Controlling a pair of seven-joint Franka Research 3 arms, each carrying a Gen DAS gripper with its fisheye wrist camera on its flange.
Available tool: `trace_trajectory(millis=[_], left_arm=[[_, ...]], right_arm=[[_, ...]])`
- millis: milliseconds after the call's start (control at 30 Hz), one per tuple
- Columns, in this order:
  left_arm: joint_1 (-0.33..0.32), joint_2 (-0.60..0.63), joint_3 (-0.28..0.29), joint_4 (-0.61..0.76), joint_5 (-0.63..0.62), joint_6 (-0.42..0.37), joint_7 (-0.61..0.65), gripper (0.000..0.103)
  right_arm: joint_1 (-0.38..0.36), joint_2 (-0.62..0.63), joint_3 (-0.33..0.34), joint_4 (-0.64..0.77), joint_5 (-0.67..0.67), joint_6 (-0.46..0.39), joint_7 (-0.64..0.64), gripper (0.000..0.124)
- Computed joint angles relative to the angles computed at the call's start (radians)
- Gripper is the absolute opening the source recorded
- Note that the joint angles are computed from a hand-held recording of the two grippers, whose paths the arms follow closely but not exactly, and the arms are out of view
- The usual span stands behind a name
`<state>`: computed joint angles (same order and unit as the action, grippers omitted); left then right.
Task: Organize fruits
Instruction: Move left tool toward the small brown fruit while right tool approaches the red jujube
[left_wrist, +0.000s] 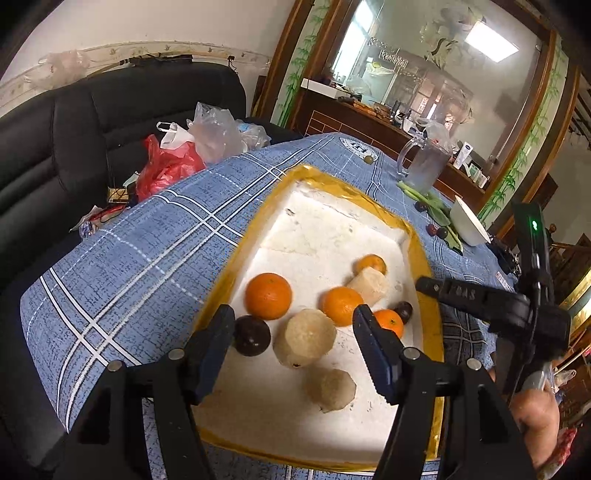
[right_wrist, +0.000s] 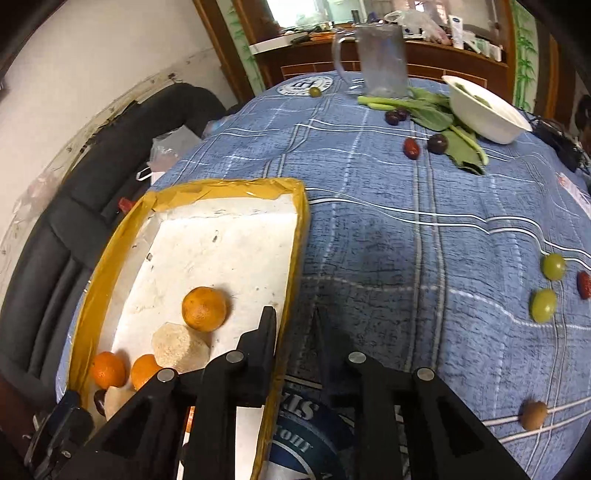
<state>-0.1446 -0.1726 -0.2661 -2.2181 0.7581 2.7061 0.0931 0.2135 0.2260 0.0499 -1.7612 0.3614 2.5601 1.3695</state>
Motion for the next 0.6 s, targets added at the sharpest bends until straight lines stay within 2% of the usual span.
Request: trace_trajectory(millis=[100, 167, 300, 333, 367, 400, 433, 600], left_arm=[[-0.001, 0.005, -0.001, 0.007, 0.001, 0.01, 0.0, 0.066], [-0.008, 0.012, -0.002, 0.017, -0.007, 0.013, 0.014, 0.066], [-0.027, 0.018, -0.003, 0.038, -0.034, 0.021, 0.07, 0.066], [-0.03, 0.02, -0.008, 0.047, -0.029, 0.016, 0.072, 0.067], [-0.033, 0.025, -0.013, 0.059, -0.021, 0.017, 0.075, 0.07], [-0.038, 0.033, -0.017, 0.07, -0.015, 0.022, 0.079, 0.071], [-0.043, 0.037, -0.016, 0.076, -0.015, 0.028, 0.087, 0.072], [-0.096, 0.127, -0.017, 0.166, -0.093, 0.054, 0.199, 0.072]], right_arm=[[0.018, -0.044, -0.016, -0.06, -0.067, 0.034, 0.046, 0.023], [0.003, -0.062, -0.008, -0.084, -0.033, 0.031, 0.013, 0.023], [-0.082, -0.127, 0.018, -0.12, 0.32, -0.038, -0.259, 0.025], [-0.089, -0.149, 0.006, -0.138, 0.362, -0.035, -0.289, 0.027], [-0.102, -0.179, -0.013, -0.164, 0.395, -0.029, -0.32, 0.036], [-0.106, -0.198, -0.026, -0.184, 0.408, -0.021, -0.332, 0.043], [-0.117, -0.217, -0.045, -0.203, 0.42, -0.01, -0.347, 0.044], [-0.179, -0.259, -0.118, -0.274, 0.349, 0.041, -0.327, 0.044]])
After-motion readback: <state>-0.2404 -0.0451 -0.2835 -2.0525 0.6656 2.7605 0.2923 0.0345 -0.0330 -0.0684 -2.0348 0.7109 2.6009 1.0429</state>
